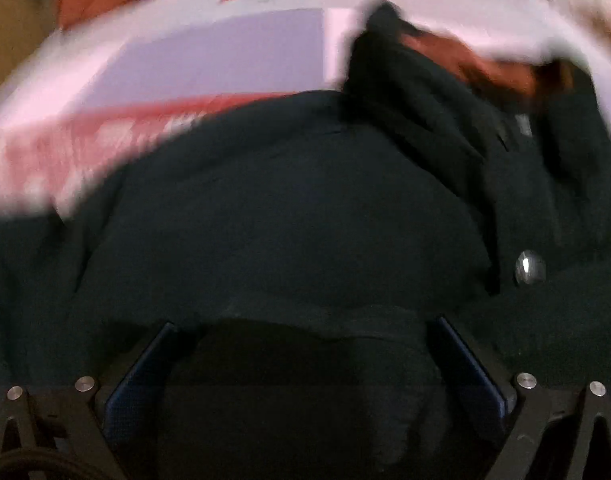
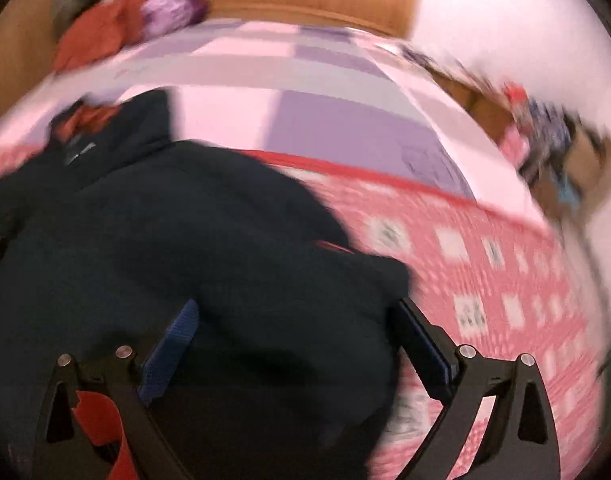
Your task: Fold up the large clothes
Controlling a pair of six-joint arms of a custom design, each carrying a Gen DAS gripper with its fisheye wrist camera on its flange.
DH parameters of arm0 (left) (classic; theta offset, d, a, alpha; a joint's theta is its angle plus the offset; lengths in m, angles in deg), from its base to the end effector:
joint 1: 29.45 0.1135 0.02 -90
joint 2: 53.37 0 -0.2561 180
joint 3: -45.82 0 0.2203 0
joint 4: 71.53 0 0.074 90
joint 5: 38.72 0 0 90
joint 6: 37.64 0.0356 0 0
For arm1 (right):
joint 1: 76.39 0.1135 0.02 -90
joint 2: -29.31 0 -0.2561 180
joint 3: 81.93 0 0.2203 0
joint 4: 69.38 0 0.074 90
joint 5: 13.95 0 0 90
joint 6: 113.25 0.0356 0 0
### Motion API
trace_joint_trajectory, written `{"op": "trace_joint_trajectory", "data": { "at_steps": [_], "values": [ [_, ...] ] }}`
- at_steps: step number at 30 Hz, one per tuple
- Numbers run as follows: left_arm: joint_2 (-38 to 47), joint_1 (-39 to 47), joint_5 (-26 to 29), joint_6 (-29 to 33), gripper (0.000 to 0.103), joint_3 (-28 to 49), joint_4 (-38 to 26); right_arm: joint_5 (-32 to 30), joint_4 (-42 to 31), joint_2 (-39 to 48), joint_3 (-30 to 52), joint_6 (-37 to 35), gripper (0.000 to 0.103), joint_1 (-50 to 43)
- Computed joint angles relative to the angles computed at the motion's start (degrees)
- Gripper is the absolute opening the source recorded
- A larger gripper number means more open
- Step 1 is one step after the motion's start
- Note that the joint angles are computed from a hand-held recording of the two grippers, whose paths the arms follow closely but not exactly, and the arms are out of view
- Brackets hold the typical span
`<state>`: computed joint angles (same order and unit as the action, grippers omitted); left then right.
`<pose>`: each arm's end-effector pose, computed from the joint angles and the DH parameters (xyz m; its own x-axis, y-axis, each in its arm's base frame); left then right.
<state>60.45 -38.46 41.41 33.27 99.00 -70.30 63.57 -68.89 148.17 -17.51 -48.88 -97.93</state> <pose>0.2844 -0.0389 0.0619 -0.8257 -0.1953 -0.5292 -0.2137 0.9765 -0.0270 0.3151 -0.1161 0.0706 -0.7819 -0.1454 -0.6062 -0.1087 0.9893 -0.0970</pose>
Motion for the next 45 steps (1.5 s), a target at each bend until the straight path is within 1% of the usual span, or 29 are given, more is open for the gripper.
{"op": "trace_joint_trajectory", "data": {
  "at_steps": [1,2,3,5,7,9,10,11,12,13,14,16,18,21,24,25,26,27,30,32,34,36,38,40,41,42,43,44,45],
  "values": [
    [-0.2,-0.5,-0.8,0.5,0.103,-1.5,2.2,-2.6,-2.6,1.4,2.2,0.6,0.099,-3.1],
    [-0.1,-2.7,-4.3,1.0,0.103,-2.4,3.9,-6.4,-6.5,3.4,5.5,1.3,0.099,-6.7],
    [0.2,-4.9,-8.0,1.2,0.103,-3.2,5.5,-6.8,-6.5,3.9,6.0,1.1,0.099,-7.8],
    [0.5,-6.0,-10.2,1.2,0.103,-3.9,6.8,-4.7,-0.8,1.4,1.1,-1.3,0.099,-8.0],
    [0.3,-4.5,-8.0,1.4,0.103,-4.6,7.7,-1.4,4.6,-3.4,-4.7,-0.4,0.096,-6.5],
    [-0.5,-3.5,-6.1,1.7,0.103,-5.5,8.3,-2.8,12.1,-4.9,-9.6,-1.7,0.096,-7.0],
    [0.3,-4.0,-6.3,1.4,0.103,-4.7,8.2,0.2,12.5,-1.6,-8.5,-3.3,0.096,-6.8],
    [0.3,-4.1,-6.5,1.4,0.103,-4.0,7.5,-1.2,6.8,0.9,-4.6,-2.4,0.096,-7.9],
    [0.3,-4.2,-6.7,1.4,0.103,-4.1,7.5,-2.1,4.4,1.5,-2.9,-0.7,0.095,-8.5],
    [0.9,-4.4,-6.9,1.2,0.103,-3.6,7.6,-1.1,4.5,1.0,-2.8,0.5,0.095,-8.2],
    [1.1,-4.3,-6.8,1.2,0.103,-3.7,7.8,1.5,6.1,-0.5,-4.2,1.3,0.095,-6.8],
    [1.4,-4.0,-6.4,1.2,0.103,-3.9,8.7,6.0,10.4,-4.8,-8.5,2.3,0.087,-3.5],
    [1.4,-4.0,-6.3,1.2,0.103,-3.9,8.6,4.9,11.8,-10.4,-12.6,3.8,0.086,0.2],
    [0.9,-3.3,-5.2,1.6,0.103,-3.4,7.0,3.8,8.7,-13.6,-13.6,6.4,0.086,8.1],
    [0.1,-2.1,-3.4,2.9,0.103,-4.2,6.9,8.1,9.5,-9.1,-12.8,7.7,0.086,18.5],
    [-0.5,-1.7,-2.6,3.3,0.103,-4.8,7.3,12.8,10.6,-5.3,-11.6,7.5,0.086,21.1],
    [-1.1,-1.4,-2.2,3.7,0.103,-5.4,7.5,15.3,11.2,-0.9,-9.7,8.3,0.087,21.5],
    [-1.5,-1.5,-2.3,4.5,0.103,-5.9,7.8,12.2,12.9,1.0,-9.5,10.5,0.087,19.7],
    [-3.2,-2.3,-3.4,6.6,0.103,-7.7,8.5,13.6,16.1,3.1,-9.7,10.5,0.087,19.3],
    [-5.3,-2.0,-3.1,7.4,0.103,-9.8,9.4,14.5,16.5,3.6,-9.5,9.9,0.087,20.2],
    [-7.6,-1.4,-2.7,8.2,0.103,-13.0,11.6,13.6,14.0,3.1,-8.1,9.8,0.087,19.7],
    [-10.1,-0.6,-2.4,9.9,0.103,-16.7,14.3,14.9,13.6,0.6,-9.6,9.6,0.087,19.9],
    [-12.4,0.7,-0.8,11.2,0.103,-19.4,15.6,15.5,17.2,-5.6,-16.3,12.1,0.087,19.4],
    [-13.1,2.6,1.1,13.0,0.103,-22.2,18.3,13.6,23.0,-10.0,-23.2,14.1,0.087,18.8],
    [-13.3,3.4,2.0,13.2,0.103,-22.9,18.9,15.8,23.6,-8.1,-23.5,13.4,0.087,19.8],
    [-14.6,5.0,3.6,13.0,0.103,-23.9,18.8,18.2,21.0,-4.5,-21.5,12.2,0.087,20.9],
    [-15.9,5.6,3.7,12.7,0.103,-24.3,17.9,19.2,24.0,-1.8,-21.9,12.0,0.087,21.7],
    [-17.8,6.4,3.8,12.7,0.103,-25.0,17.0,21.2,24.6,-2.1,-22.1,12.4,0.087,22.8],
    [-20.4,7.3,3.7,12.9,0.103,-26.3,16.2,23.3,21.4,-3.3,-20.8,13.6,0.087,24.2]
  ]
}}
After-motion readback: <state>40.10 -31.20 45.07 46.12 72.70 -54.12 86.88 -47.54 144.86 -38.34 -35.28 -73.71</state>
